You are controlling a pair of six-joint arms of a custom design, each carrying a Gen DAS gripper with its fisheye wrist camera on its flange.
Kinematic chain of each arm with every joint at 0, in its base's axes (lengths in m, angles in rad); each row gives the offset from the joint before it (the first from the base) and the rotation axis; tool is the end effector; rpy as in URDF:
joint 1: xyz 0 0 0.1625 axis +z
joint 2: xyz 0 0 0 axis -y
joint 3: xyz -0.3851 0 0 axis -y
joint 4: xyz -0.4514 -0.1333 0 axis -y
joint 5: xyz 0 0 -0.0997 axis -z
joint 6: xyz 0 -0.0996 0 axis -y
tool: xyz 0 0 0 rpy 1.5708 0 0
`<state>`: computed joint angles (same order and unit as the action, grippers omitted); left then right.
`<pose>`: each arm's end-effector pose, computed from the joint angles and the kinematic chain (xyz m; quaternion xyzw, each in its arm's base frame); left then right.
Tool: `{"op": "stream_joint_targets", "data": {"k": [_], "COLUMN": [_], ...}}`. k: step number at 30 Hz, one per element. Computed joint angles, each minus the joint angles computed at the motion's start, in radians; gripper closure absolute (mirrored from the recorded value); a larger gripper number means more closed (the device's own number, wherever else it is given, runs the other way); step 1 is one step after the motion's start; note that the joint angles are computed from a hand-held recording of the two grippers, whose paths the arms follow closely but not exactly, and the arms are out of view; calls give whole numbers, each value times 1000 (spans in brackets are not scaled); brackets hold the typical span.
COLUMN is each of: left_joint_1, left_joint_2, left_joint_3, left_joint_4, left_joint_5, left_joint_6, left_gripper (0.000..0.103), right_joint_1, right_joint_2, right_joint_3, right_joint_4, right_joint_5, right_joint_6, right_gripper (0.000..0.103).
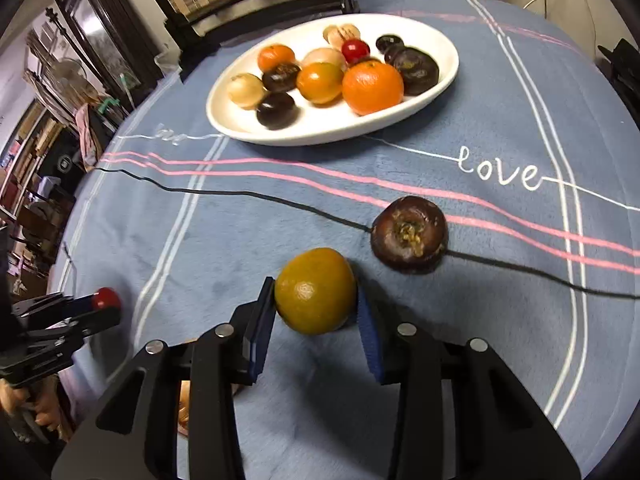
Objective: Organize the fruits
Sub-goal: 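Grasp the dull orange round fruit with the right tool while the left tool holds the tomato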
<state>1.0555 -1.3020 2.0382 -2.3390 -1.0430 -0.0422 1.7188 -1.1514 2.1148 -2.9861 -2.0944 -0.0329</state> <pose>-0.1061 -0.5596 0.1479 0.2221 0.9394 -0.0866 0.2465 0.1625 -0.5236 0.1095 0.0273 -0.9428 0.2306 0.2394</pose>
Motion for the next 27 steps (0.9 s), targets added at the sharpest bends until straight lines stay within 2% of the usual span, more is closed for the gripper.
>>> {"op": "stream_joint_targets", "data": {"k": [6, 14, 17, 21, 27], "left_joint_1": [-3, 28, 31, 6, -59], "left_joint_2": [3, -21, -22, -11, -4], "left_joint_3": [-5, -3, -3, 1, 7], "left_joint_4": [3, 64, 71, 18, -80], "left_joint_5": [-36, -93, -107, -108, -56], "left_joint_6": [77, 157, 143, 102, 40], "left_gripper": [72, 72, 72, 72, 72], "right_joint_1": [39, 112, 134, 137, 97], "right_joint_2": [-65, -98, -125, -172, -225], "right_joint_3": [88, 200, 221, 219, 196], "right_joint_4": [-13, -94, -59, -58, -75], "right_joint_5": [-7, -93, -118, -138, -71], "right_joint_6": [85, 272, 308, 245, 66], "right_gripper": [64, 64, 64, 64, 64]}}
